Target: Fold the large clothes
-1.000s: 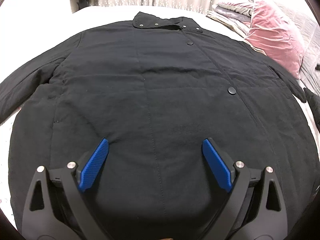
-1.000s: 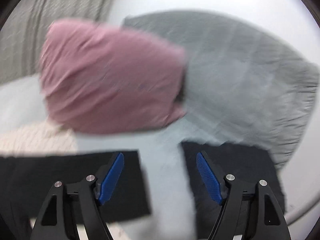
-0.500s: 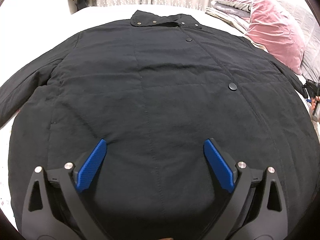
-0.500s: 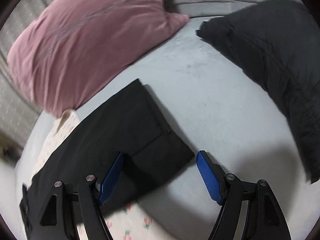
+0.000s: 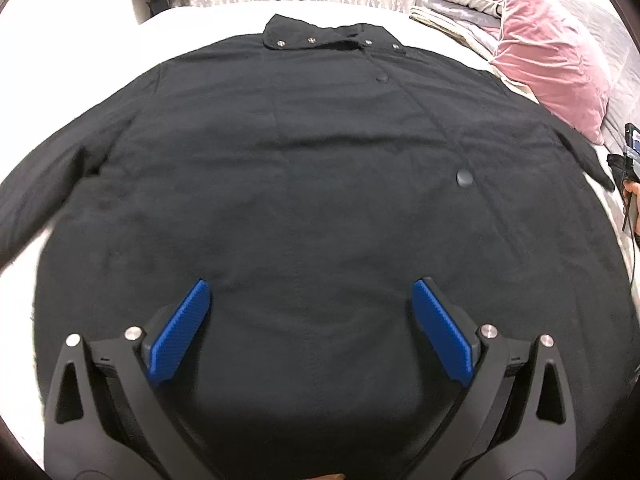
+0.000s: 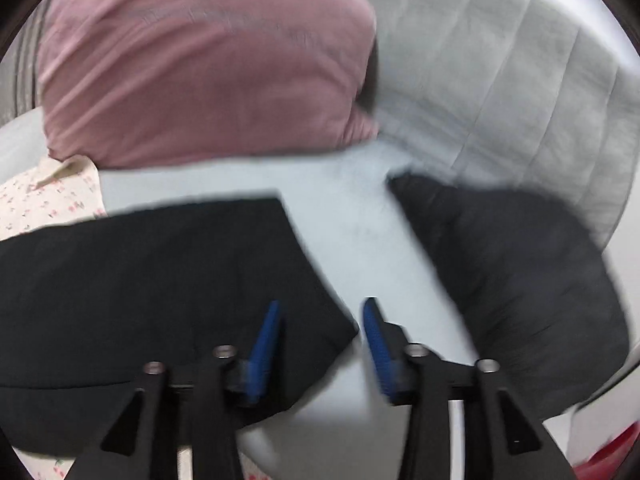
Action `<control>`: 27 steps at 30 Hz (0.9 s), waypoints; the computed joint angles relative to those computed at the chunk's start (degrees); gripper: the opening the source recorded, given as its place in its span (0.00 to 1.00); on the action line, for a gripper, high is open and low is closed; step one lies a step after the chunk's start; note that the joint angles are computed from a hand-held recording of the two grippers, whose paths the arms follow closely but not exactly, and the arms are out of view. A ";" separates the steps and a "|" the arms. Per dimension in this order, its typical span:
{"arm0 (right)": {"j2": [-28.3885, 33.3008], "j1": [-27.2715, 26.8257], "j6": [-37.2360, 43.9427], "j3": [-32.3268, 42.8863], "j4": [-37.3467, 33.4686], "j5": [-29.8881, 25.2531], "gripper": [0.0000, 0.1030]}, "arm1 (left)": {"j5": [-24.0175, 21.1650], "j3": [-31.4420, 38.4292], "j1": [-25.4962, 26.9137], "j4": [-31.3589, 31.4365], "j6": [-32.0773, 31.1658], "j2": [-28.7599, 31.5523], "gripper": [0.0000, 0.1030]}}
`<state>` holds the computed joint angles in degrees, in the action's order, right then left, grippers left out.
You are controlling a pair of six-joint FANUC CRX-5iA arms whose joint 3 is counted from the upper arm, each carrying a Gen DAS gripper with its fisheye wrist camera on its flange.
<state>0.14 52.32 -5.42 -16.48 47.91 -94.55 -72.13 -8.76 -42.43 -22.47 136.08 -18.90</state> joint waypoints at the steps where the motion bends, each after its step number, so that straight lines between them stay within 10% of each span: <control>1: -0.54 1.33 -0.06 -0.46 2.68 -0.24 0.55 | -1.10 1.54 0.53 -0.35 -1.08 0.19 0.98; 6: -0.05 5.91 7.93 4.87 9.96 9.08 0.66 | 0.90 9.18 9.08 -1.05 -14.90 2.66 0.98; 13: 10.24 6.46 40.67 21.52 -4.04 38.57 0.70 | 17.11 9.59 27.41 6.46 -36.97 10.77 0.98; 17: 21.56 5.35 53.72 34.18 -8.83 38.96 0.70 | 22.36 10.22 33.21 6.50 -37.88 15.87 0.96; 22: 28.64 3.75 57.81 42.42 -19.74 45.84 0.69 | 36.30 1.01 40.02 30.72 -47.68 17.28 0.84; 27: 34.47 0.11 68.14 51.96 -32.17 43.09 0.69 | 28.05 6.21 43.45 32.19 -50.04 23.24 0.85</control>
<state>34.60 52.42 62.72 35.48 15.75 -51.46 -44.09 -2.55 1.02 9.73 86.04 4.34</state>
